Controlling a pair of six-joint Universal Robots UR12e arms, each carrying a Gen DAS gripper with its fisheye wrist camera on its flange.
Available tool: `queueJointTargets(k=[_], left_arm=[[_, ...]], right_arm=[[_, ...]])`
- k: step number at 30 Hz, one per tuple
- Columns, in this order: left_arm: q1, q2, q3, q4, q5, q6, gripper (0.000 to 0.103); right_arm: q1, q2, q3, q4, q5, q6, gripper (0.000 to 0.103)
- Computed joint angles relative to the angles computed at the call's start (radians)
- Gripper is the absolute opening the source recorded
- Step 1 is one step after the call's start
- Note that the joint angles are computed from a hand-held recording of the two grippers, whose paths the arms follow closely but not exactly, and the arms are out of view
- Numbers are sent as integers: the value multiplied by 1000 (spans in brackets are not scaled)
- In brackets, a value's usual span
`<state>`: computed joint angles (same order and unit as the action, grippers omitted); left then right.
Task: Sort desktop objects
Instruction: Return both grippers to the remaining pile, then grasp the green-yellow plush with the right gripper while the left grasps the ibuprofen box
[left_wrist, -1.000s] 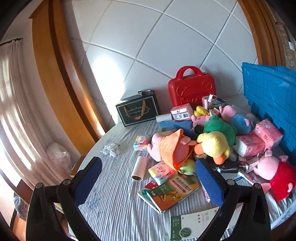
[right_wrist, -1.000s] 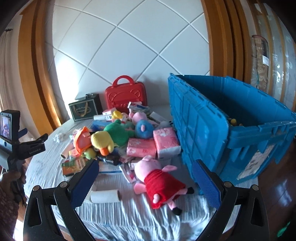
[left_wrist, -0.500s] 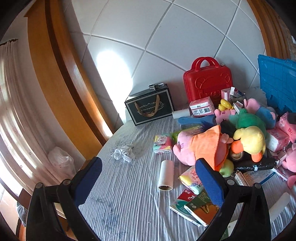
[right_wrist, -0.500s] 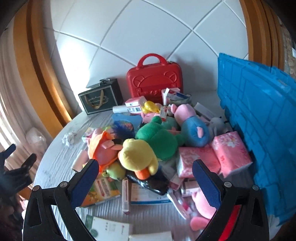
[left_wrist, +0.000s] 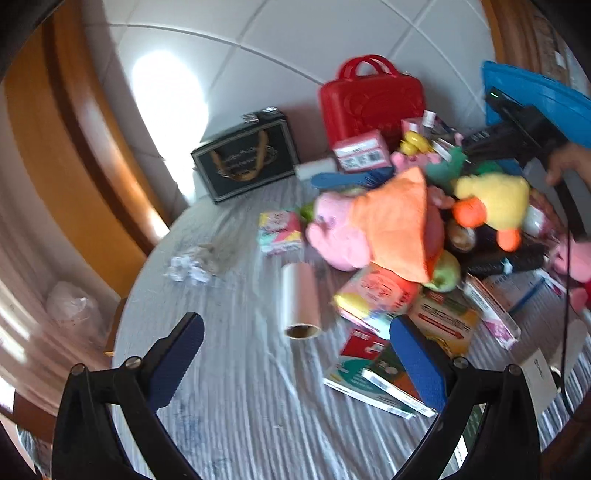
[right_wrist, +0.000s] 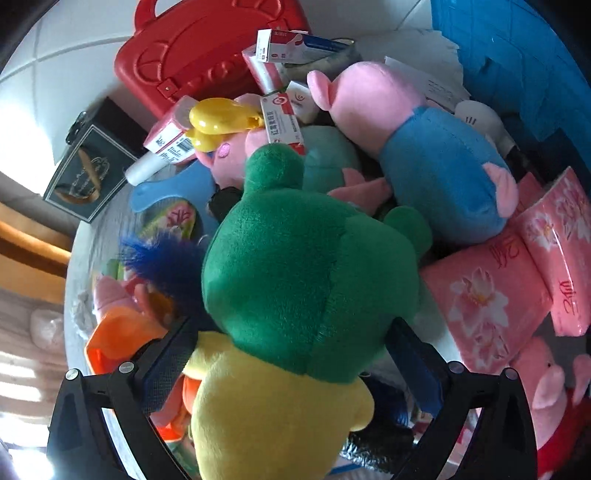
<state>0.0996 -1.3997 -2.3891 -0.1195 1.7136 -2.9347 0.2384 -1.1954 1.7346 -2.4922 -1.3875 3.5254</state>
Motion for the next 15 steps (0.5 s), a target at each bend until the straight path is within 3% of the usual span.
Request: queueJointTargets(k=[2, 7, 11, 15], left_arm=[[13, -17, -3, -25, -127, 69, 102], [40, -76, 25, -134, -366, 180, 102], [44, -127, 62, -259, -445, 270, 102], [25, -165, 75, -299, -387, 324, 102]], right_arm=[[3, 8, -21, 40, -18, 5, 103], [-12, -14, 11, 10, 16, -34, 103], [-20, -24, 18, 16, 45, -44, 103], [-22, -23, 16, 31, 69, -52, 103]])
